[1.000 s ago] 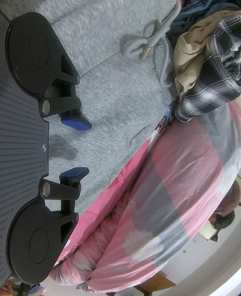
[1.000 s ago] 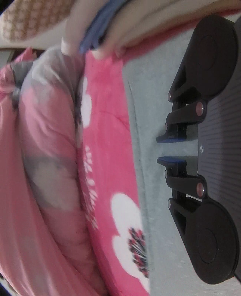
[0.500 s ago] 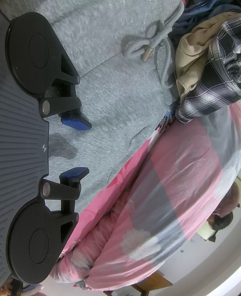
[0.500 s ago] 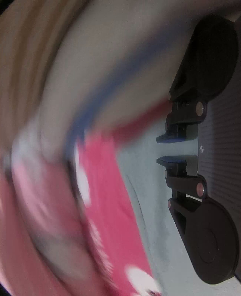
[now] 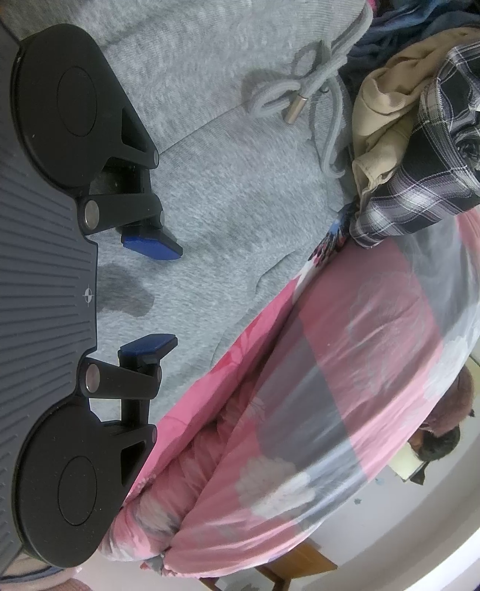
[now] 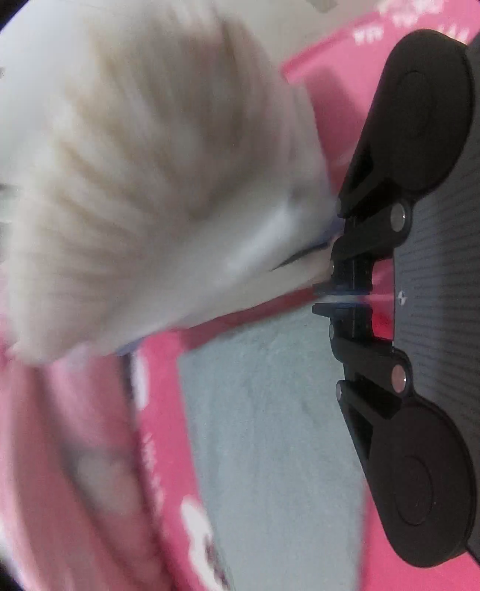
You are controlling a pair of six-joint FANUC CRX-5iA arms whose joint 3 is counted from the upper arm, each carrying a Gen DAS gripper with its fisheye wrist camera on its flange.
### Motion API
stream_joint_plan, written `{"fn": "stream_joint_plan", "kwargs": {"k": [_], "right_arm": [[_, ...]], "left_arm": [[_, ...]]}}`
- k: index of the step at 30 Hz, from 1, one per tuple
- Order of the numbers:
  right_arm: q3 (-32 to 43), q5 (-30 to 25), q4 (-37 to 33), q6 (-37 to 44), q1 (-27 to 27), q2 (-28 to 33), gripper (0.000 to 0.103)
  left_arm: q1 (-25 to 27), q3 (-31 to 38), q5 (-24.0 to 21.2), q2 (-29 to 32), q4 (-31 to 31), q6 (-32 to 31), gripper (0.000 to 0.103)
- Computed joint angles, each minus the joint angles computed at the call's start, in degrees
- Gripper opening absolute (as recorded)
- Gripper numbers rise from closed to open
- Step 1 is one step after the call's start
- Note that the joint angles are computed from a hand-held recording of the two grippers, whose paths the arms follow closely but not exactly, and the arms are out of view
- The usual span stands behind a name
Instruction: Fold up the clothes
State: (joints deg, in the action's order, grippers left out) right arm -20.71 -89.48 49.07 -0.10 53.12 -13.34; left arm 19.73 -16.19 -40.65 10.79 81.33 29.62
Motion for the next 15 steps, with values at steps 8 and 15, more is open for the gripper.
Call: {"fn": "stream_joint_plan", "kwargs": {"k": [8, 15], "right_arm": [[1.3, -20.6, 17.6, -17.1, 32.8, -1.2, 0.037], [0.9, -21.7, 30.1, -22.9, 44.9, 4.1, 0.073]], "left_arm": [[0.7, -1.7, -1.9, -1.2, 5.0, -0.9, 0.047], [8.8, -2.4, -11.0, -11.0, -0.7, -6.2, 0.048]]}}
